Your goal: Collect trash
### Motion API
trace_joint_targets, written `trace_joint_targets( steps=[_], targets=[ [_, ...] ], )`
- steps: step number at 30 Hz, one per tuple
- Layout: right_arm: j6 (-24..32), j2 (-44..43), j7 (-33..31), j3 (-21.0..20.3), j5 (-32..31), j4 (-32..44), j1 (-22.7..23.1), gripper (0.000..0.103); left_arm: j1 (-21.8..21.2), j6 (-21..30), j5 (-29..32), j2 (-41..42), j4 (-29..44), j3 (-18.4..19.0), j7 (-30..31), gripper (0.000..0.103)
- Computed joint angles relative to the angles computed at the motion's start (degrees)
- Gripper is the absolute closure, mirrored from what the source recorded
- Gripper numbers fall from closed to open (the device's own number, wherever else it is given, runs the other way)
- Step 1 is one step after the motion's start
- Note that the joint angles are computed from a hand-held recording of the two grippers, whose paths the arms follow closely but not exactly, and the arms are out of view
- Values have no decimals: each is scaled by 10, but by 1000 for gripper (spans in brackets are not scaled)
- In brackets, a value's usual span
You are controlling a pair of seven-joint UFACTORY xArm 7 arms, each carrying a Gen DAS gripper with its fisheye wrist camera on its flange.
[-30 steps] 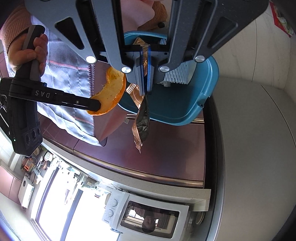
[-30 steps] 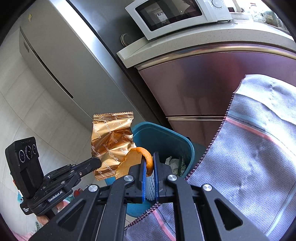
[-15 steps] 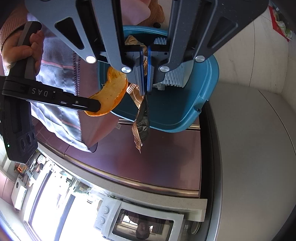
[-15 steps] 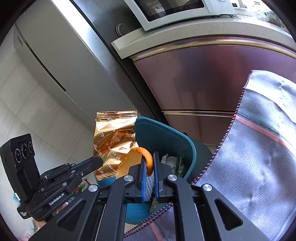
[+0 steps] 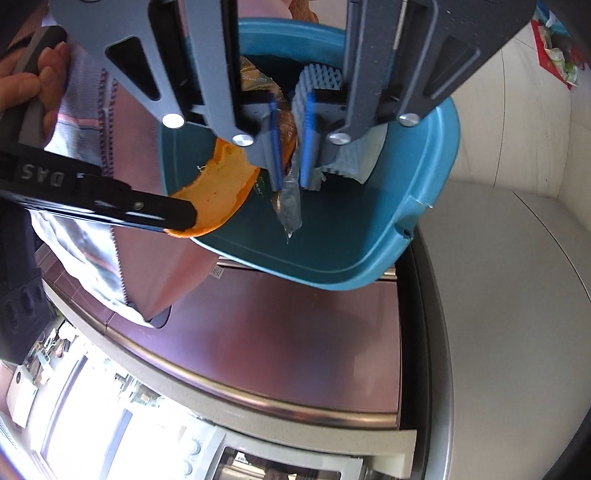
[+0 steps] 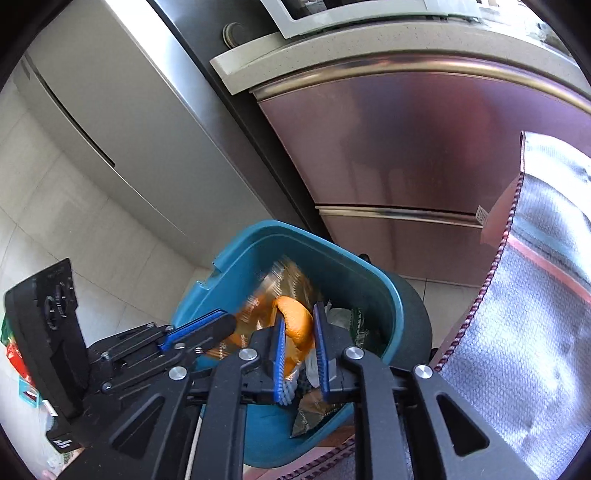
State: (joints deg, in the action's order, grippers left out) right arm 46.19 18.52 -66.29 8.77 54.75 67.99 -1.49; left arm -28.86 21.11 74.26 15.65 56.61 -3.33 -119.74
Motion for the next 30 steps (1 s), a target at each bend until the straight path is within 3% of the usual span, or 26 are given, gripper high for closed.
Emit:
trace_joint_targets(
  steps=[7,14,19,21,24,26,28,30],
  targets=[
    [-2,0,-7,-2,9,-3,-6,84,-10,10,16,7,6,4,-16,77],
    [-5,-9,-29,-1,19,-11,-6,69,-9,36,44,-17,-13,-11,-48,72],
    [6,-20,-45,-6,39,-22,-13,67,-3,41,77,-39,-28,-25,-75,69],
    [16,-33,-61,-11,53,-34,-21,67,-3,49,93,-53,-37,-35,-88,61],
    [32,-64,-104,-24,86,-61,-34,64,-6,64,122,-76,-49,-52,-112,56],
    [41,-93,-140,-39,112,-87,-42,56,-10,80,138,-91,-53,-66,-124,50],
    [49,-127,-182,-57,141,-119,-49,49,-17,103,148,-103,-54,-81,-128,38],
    [52,-162,-227,-79,171,-153,-55,40,-29,137,156,-112,-53,-97,-133,19]
  ],
)
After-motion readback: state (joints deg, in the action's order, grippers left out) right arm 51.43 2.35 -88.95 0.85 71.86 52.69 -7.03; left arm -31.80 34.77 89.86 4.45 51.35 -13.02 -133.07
